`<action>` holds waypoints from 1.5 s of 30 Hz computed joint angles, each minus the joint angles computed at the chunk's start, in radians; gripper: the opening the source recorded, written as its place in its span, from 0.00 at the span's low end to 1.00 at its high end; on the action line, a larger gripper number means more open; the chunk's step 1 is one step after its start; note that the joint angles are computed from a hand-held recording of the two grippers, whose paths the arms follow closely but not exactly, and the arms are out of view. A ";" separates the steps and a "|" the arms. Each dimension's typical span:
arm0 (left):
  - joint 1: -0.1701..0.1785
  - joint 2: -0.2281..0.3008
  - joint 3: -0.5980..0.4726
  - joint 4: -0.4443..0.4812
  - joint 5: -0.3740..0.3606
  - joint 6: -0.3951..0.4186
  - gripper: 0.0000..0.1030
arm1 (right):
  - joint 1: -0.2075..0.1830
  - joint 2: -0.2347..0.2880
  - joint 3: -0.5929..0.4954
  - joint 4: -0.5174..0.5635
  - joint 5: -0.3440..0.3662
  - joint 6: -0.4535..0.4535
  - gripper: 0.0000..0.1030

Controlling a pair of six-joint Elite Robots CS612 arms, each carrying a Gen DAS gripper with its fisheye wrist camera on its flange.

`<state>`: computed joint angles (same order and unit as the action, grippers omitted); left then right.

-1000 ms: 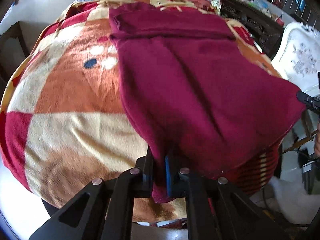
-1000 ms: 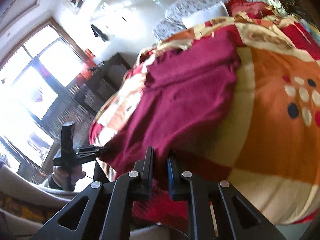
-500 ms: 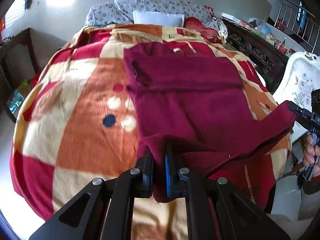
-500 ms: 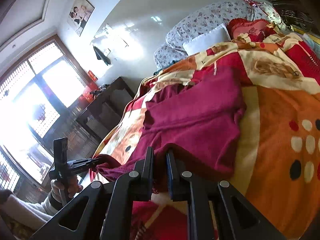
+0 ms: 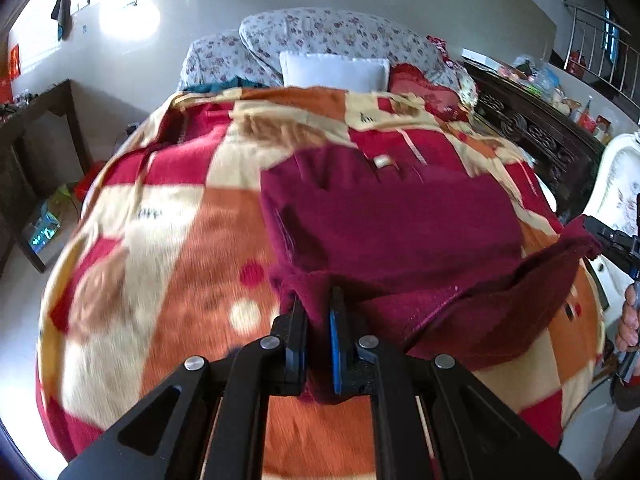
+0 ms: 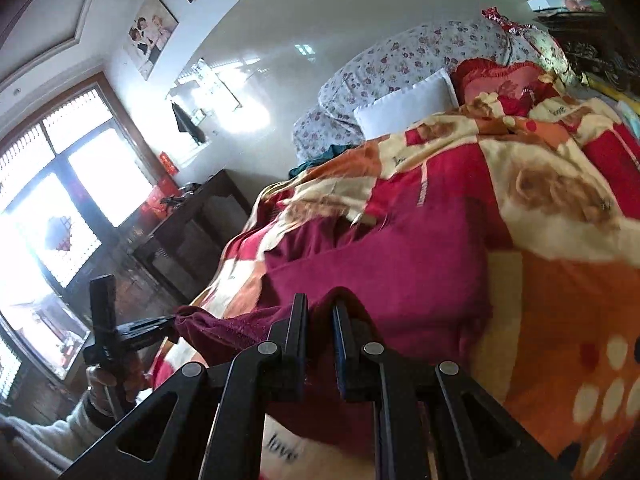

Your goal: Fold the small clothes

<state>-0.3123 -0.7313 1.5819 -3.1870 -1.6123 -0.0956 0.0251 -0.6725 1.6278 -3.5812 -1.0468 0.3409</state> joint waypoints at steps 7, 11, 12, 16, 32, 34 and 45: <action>-0.001 0.068 -0.169 0.088 0.035 0.005 0.08 | -0.011 0.056 -0.137 0.076 -0.046 0.041 0.12; -0.002 0.120 -0.283 0.166 0.056 0.003 0.08 | -0.015 0.095 -0.225 0.154 -0.095 0.056 0.12; -0.003 0.130 -0.304 0.181 0.060 0.002 0.08 | -0.015 0.109 -0.253 0.182 -0.111 0.061 0.12; -0.006 0.191 -0.415 0.255 0.072 -0.014 0.08 | -0.022 0.168 -0.360 0.276 -0.144 0.119 0.12; 0.023 0.233 -0.489 0.235 0.044 -0.092 0.73 | -0.005 0.154 -0.345 0.201 -0.196 0.066 0.67; 0.022 0.220 -0.464 0.199 0.044 -0.076 0.73 | 0.010 0.145 -0.337 0.234 -0.212 -0.009 0.52; -0.013 0.313 -0.593 0.392 0.168 -0.022 0.73 | 0.045 0.240 -0.535 0.549 -0.434 -0.087 0.40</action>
<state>-0.3249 -0.4183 0.9890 -2.7954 -1.4441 -0.1178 0.0706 -0.4321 1.0931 -3.0319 -1.4806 0.2537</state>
